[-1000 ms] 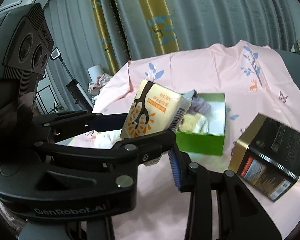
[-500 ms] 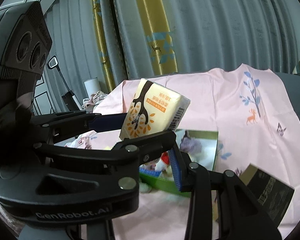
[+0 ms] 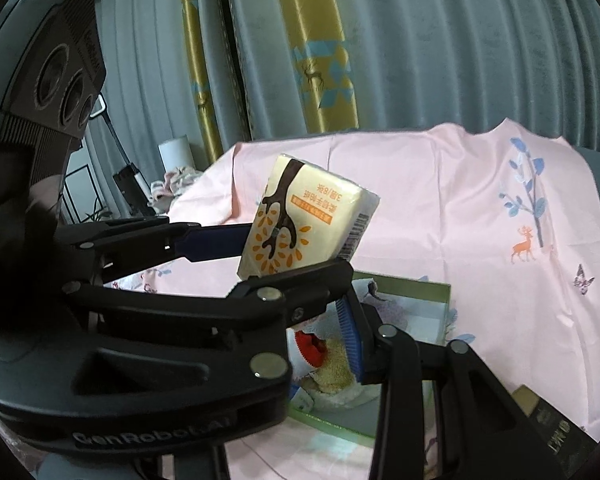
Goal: Organize soft objects
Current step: 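Lower the juice carton into the green box and open both tools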
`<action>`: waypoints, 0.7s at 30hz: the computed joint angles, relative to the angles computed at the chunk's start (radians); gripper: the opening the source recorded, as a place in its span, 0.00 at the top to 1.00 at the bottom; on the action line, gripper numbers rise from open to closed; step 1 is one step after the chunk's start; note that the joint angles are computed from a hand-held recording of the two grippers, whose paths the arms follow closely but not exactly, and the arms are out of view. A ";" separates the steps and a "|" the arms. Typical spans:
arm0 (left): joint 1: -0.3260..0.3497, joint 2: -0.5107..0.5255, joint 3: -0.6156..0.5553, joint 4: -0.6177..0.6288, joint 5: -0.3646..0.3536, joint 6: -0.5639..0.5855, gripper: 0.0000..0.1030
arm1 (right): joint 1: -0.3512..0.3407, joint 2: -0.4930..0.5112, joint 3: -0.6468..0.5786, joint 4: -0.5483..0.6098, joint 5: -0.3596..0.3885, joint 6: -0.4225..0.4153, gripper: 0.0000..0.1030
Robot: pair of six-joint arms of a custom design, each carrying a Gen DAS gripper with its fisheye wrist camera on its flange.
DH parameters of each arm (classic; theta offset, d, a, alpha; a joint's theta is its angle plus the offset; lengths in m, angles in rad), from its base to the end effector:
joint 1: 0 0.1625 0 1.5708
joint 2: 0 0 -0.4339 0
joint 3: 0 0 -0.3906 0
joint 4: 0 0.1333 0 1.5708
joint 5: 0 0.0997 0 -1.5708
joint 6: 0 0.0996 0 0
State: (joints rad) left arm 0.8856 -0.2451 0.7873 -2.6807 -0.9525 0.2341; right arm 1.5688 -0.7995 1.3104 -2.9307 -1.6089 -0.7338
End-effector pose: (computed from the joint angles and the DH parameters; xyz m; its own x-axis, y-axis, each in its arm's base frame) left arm -0.4110 -0.8048 0.0514 -0.6818 0.4183 -0.6001 0.7111 0.5714 -0.4097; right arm 0.1279 -0.7840 0.2917 -0.7429 -0.4198 0.5214 -0.6682 0.5112 -0.5406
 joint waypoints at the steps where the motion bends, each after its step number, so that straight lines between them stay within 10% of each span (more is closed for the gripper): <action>1: 0.007 0.009 -0.016 0.013 0.001 -0.005 0.44 | -0.001 0.016 -0.020 0.016 -0.007 0.001 0.64; 21: 0.114 0.147 -0.300 0.333 -0.015 -0.221 0.44 | 0.004 0.223 -0.305 0.287 -0.198 0.044 0.62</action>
